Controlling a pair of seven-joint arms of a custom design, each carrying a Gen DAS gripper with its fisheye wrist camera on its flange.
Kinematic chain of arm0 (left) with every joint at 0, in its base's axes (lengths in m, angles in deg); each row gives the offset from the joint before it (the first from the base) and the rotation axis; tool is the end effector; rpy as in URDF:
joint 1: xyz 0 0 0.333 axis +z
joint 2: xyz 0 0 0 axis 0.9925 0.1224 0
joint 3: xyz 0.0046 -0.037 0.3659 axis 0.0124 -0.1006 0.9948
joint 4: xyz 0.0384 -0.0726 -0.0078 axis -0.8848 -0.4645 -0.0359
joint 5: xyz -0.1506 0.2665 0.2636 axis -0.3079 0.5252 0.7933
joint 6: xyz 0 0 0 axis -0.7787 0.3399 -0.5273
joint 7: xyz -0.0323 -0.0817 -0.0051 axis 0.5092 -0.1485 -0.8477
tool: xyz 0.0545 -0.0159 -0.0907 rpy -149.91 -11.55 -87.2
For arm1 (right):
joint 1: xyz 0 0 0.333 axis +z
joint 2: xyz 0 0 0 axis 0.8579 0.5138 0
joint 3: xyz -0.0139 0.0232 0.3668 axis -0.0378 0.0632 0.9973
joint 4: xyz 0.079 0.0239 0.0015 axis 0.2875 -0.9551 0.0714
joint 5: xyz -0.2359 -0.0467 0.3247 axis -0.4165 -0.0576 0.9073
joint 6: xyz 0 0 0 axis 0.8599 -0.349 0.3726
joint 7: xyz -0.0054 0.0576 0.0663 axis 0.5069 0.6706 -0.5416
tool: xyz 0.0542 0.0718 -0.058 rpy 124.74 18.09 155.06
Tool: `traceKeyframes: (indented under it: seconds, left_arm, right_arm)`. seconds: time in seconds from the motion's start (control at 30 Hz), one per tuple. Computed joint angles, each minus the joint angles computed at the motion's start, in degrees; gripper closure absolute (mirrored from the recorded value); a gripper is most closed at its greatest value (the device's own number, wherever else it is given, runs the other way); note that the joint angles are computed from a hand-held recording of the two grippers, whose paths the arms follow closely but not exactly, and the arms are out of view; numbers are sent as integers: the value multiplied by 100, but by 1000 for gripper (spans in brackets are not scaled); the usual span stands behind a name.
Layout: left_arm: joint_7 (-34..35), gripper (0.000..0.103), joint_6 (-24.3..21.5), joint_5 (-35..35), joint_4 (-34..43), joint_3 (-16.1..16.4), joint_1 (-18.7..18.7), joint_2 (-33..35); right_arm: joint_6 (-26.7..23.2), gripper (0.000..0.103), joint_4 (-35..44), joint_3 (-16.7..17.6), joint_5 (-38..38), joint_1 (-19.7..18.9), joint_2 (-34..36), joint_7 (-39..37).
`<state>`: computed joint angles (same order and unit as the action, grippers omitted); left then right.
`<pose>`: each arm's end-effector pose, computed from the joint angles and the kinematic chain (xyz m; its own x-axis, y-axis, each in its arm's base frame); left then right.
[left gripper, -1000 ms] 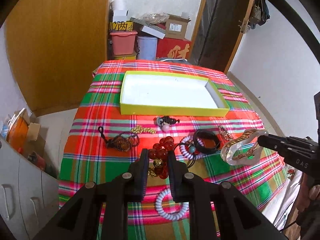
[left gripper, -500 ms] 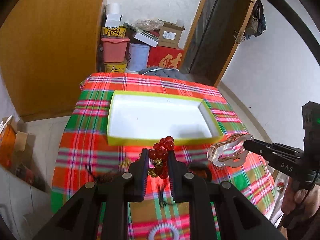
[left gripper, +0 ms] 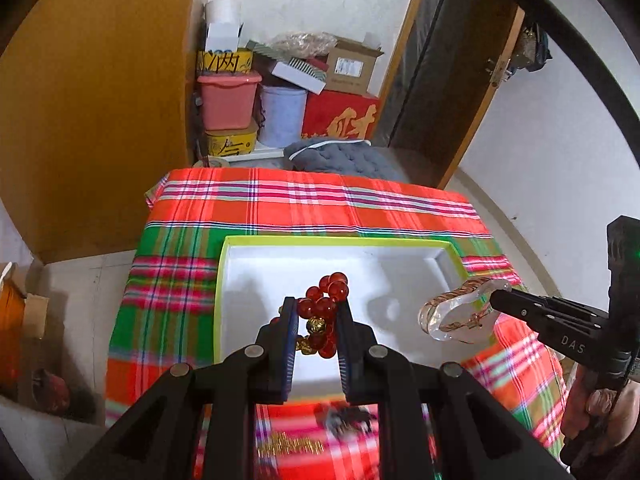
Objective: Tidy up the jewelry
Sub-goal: 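Carry the red bracelet with the left tool while the right tool carries the claw clip to the tray, then open the right tool over the tray while the left tool releases the red bracelet inside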
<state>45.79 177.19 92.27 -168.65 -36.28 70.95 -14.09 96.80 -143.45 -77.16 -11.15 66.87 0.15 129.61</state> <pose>0.4766 -0.2750 0.5536 0.2179 -0.9512 0.2185 -0.7029 -0.3083 -0.6411 0.5676 0.0669 0.5444 0.4954 -0.8295 -0.2579 -0.7648 -0.2757 -0.5823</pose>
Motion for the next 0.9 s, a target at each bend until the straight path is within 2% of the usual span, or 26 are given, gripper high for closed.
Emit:
traceKeyframes:
  seconds: [0.4, 0.63, 0.77, 0.83, 0.9]
  left_arm:
    - [328, 85, 72, -58, 323, 284, 103, 691]
    - [295, 85, -23, -15, 420, 366, 81, 898]
    - [210, 84, -107, 52, 455, 397, 66, 959]
    - [180, 84, -152, 37, 451, 409, 64, 974]
    - [154, 84, -148, 33, 449, 423, 67, 990]
  right_arm:
    - [-19, 90, 869, 151, -82, -110, 1017, 431]
    - [111, 89, 1115, 252, -200, -141, 1278, 482]
    - [207, 88, 1215, 258, -552, -101, 1391, 636]
    - [188, 86, 1245, 257, -689, -105, 1439, 719]
    - [189, 79, 1258, 272, -687, -131, 1465, 714]
